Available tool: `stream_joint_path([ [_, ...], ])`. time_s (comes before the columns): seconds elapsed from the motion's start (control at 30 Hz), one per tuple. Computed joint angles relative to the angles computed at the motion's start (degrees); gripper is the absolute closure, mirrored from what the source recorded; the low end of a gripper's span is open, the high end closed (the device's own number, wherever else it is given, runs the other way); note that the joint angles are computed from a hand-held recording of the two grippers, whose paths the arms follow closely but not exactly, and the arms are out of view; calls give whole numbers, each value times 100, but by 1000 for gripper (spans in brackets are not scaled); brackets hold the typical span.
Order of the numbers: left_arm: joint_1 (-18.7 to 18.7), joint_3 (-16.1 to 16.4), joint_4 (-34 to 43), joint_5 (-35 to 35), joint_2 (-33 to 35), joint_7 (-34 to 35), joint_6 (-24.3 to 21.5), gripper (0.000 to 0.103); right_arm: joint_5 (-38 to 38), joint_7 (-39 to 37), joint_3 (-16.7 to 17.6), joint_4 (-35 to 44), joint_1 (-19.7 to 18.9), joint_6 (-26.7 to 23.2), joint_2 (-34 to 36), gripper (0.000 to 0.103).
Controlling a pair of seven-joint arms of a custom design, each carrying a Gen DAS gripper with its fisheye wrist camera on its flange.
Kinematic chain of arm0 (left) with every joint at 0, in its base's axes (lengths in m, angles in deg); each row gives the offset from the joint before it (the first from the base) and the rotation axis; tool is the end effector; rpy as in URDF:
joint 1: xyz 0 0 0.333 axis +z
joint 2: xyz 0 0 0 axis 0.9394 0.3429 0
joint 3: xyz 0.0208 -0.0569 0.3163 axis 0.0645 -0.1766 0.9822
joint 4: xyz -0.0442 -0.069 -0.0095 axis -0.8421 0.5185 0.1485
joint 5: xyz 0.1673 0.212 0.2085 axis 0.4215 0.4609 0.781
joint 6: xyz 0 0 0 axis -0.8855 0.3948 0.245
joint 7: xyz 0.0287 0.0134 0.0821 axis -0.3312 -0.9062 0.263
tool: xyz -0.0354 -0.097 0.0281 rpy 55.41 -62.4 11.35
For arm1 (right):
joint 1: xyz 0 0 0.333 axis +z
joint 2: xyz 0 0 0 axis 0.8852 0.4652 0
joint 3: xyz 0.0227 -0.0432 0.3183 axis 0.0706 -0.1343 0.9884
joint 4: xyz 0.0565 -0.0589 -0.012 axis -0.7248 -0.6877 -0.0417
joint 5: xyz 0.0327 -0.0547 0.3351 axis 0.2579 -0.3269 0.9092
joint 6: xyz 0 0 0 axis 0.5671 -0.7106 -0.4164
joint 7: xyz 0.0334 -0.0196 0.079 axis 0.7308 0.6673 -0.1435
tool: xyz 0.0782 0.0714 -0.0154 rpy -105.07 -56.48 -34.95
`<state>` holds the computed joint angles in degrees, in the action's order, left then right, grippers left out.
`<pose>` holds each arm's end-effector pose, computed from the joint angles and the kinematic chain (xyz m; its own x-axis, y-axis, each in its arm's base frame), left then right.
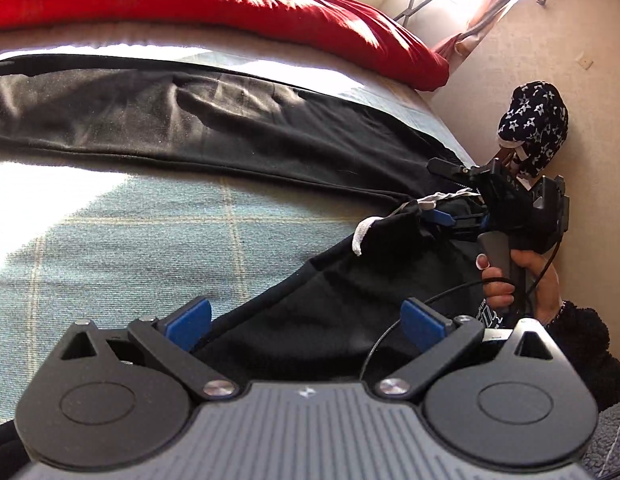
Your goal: Fold clothes
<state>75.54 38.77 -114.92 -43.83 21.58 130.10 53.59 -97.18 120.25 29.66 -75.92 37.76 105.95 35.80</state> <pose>0.6987 -0.0718 0.5152 -0.4570 -0.7735 0.4392 -0.8267 0.1872 -0.5306 0.6936 0.1054 0.4382 -0.0726 -0.6162 -0.7843 -0.6038 0.6530 -0.4572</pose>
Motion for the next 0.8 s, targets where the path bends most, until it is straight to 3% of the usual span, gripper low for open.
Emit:
stream_joint_path([
  [0.17,34,-11,-21,-50,-18,82,42,3,-12,426,-494,196,384,651,97,0],
  [0.27,58,5,-62,-71,-27,67,55,3,-457,581,42,363,103,962,551,0],
  [0.43,94,9,-32,-92,30,3,44,3,-1399,701,1017,567,-359,804,1201,0],
  [0.53,139,-30,-8,-158,49,89,24,3,-1850,825,1376,379,-606,902,1295,0],
  [0.67,187,-58,28,-239,61,197,28,3,-2319,1116,1689,-2,-916,1213,1174,0],
  [0.8,232,-72,124,-295,130,258,-44,3,-2515,1548,1594,-683,-1258,1311,381,0],
])
